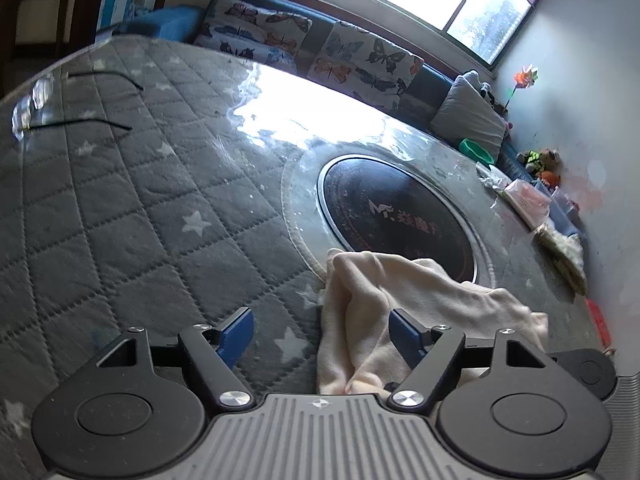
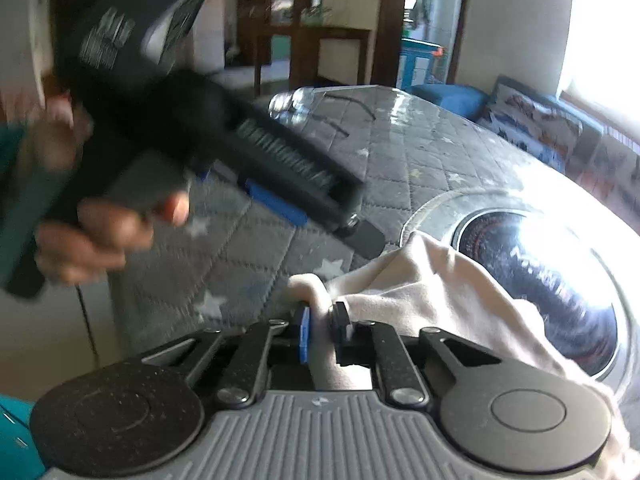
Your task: Fold clothes
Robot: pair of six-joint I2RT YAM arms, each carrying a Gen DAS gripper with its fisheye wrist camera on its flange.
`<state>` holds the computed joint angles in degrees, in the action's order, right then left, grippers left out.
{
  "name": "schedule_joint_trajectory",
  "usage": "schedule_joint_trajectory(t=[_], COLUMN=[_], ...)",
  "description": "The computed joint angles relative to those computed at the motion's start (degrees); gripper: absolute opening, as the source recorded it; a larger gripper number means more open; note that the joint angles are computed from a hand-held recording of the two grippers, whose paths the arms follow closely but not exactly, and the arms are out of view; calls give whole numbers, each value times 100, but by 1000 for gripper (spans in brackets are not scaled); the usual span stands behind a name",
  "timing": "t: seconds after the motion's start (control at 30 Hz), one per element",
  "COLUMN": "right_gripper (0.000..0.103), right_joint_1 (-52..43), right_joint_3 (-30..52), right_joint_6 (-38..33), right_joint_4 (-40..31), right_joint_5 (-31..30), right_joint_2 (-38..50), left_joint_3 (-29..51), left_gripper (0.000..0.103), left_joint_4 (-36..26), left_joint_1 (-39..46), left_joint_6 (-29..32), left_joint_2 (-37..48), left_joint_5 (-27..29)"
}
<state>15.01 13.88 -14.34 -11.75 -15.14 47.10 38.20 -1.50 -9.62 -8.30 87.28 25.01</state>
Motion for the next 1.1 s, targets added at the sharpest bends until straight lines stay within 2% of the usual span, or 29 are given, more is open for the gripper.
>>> schedule_joint_trajectory(t=[0.1, 0.37, 0.57, 0.67, 1.1], right_gripper=[8, 6, 6, 5, 5], right_joint_1=[-728, -1948, -2101, -2135, -2237], right_joint_3=[82, 173, 231, 210, 177], right_joint_6=[-28, -467, -539, -492, -435], right_joint_4=[-275, -902, -1005, -967, -943], right_joint_5=[-733, -1842, -2057, -2112, -2364], right_joint_2=[-172, -527, -602, -601, -719], left_joint_3=[84, 408, 606, 652, 789], left_gripper=[80, 81, 79, 73, 73], left_joint_4=[-91, -354, -525, -540, -563], left_joint_1=[22, 4, -86, -108, -135], left_joint_6=[-249, -705, -809, -812, -921], left_joint_2=[85, 483, 737, 816, 1011], left_joint_5=[193, 587, 768, 891, 1211])
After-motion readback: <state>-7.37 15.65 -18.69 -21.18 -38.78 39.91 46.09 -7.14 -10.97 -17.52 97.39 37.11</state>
